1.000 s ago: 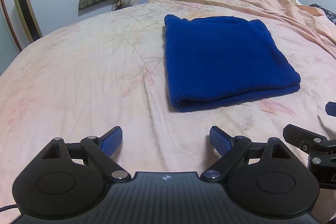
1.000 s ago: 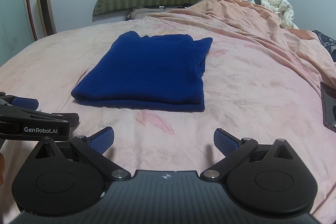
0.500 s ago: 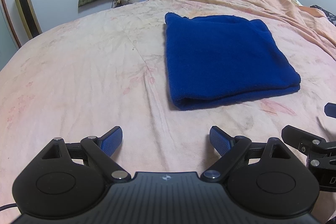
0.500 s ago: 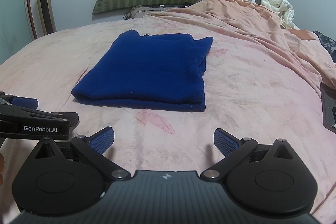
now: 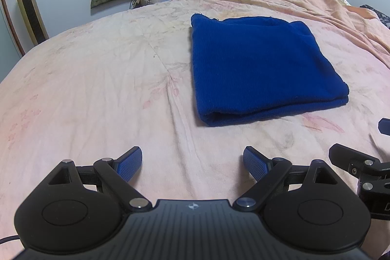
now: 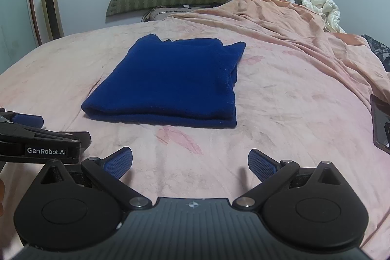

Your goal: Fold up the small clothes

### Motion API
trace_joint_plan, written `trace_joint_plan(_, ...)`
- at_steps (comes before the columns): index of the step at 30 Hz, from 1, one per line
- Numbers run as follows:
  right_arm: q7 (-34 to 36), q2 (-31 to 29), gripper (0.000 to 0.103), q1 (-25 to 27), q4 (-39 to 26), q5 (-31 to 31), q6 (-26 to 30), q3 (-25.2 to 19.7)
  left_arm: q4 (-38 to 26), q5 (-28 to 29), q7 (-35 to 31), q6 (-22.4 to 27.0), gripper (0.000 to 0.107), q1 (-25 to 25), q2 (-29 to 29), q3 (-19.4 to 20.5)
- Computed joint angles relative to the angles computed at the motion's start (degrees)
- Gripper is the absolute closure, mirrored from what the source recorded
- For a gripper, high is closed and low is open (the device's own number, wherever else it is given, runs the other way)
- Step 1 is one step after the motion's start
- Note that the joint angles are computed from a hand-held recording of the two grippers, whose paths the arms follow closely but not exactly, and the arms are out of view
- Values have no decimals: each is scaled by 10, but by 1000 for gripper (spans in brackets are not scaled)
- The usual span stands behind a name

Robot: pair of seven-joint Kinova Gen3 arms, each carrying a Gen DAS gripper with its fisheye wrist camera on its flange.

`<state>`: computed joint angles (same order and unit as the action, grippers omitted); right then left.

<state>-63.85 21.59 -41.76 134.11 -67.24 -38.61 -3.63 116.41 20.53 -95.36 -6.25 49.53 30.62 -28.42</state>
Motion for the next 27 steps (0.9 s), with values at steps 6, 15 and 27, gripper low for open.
trace_joint_plan(6,-1,-1,1,0,3,-1,-2,-1,3,6,-4,-4,17,8,1,-6)
trace_joint_plan(15,-5,0,1,-1,4,1,-2,-2,1,12,-8,-2,17,10,3,-8)
trace_joint_plan(27,3,-2,1,-3,-3,1,0,-1,16,23,-18,-31,17,2,-2,6)
